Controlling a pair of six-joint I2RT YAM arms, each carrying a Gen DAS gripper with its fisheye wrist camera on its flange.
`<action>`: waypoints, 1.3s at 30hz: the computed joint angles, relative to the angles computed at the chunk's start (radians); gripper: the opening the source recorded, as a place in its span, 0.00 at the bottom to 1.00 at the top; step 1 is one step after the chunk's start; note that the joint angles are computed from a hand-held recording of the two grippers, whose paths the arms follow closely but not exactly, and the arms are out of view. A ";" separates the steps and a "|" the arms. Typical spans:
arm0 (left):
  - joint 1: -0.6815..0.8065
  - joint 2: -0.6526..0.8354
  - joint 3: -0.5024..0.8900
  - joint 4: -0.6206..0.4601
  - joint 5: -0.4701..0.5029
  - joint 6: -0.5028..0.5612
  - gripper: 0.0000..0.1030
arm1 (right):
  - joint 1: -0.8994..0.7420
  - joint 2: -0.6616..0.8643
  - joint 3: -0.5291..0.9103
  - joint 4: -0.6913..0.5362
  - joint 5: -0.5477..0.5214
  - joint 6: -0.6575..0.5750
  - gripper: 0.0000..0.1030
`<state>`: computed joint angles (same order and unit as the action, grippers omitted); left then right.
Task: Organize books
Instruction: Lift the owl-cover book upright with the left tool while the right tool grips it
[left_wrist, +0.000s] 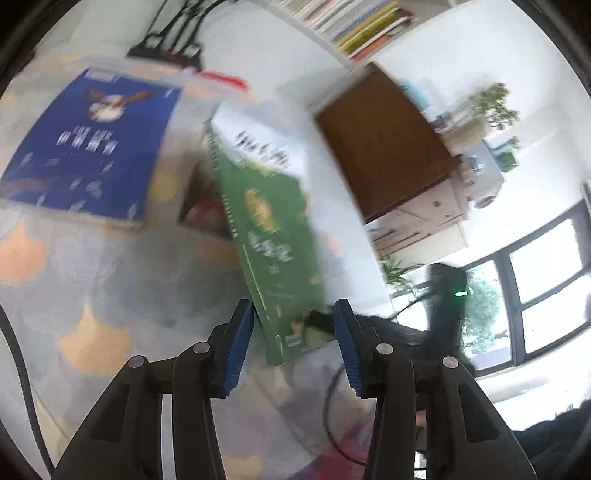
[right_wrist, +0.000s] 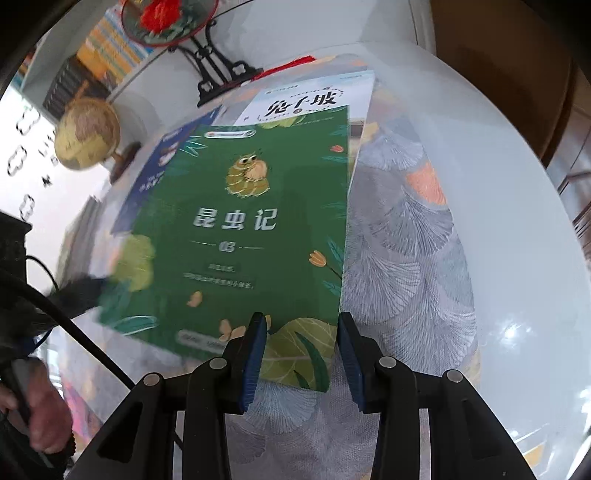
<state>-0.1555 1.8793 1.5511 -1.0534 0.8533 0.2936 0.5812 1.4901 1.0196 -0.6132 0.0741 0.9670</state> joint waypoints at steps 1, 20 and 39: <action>-0.019 -0.009 -0.009 0.028 -0.030 0.003 0.40 | -0.002 -0.005 -0.007 0.011 -0.006 0.002 0.39; -0.016 0.324 0.216 -0.170 0.249 -0.092 0.19 | -0.142 -0.105 -0.160 0.221 -0.281 0.077 0.69; -0.201 -0.039 -0.059 0.058 -0.369 0.025 0.22 | 0.026 0.051 0.113 -0.002 -0.029 -0.131 0.29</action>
